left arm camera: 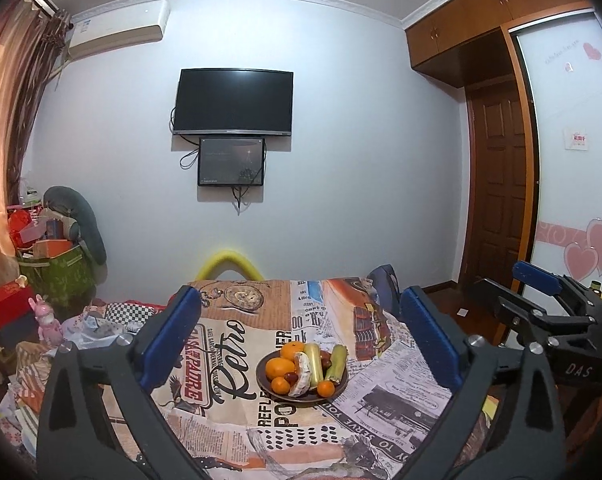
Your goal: Organize fruits
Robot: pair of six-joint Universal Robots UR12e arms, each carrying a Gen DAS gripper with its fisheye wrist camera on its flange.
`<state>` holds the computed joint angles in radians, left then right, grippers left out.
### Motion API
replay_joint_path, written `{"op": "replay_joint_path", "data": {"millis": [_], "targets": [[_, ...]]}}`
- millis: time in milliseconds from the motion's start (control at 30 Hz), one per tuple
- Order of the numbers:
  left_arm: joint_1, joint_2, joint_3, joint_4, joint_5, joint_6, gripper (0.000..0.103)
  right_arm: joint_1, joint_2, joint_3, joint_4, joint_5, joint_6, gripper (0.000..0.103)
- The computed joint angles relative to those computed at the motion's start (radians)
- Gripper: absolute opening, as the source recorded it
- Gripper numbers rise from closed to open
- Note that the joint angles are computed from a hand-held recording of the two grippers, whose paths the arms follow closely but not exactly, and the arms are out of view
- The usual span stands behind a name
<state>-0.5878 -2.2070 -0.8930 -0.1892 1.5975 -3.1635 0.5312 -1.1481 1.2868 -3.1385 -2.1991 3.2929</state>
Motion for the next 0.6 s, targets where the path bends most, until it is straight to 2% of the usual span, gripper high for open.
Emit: {"op": "replay_joint_path", "data": {"millis": [600], "targets": [[-0.001, 0.004, -0.012, -0.006, -0.006, -0.005, 0.102, 0.008, -0.010, 0.017, 0.013, -0.028, -0.006, 0.103]]}}
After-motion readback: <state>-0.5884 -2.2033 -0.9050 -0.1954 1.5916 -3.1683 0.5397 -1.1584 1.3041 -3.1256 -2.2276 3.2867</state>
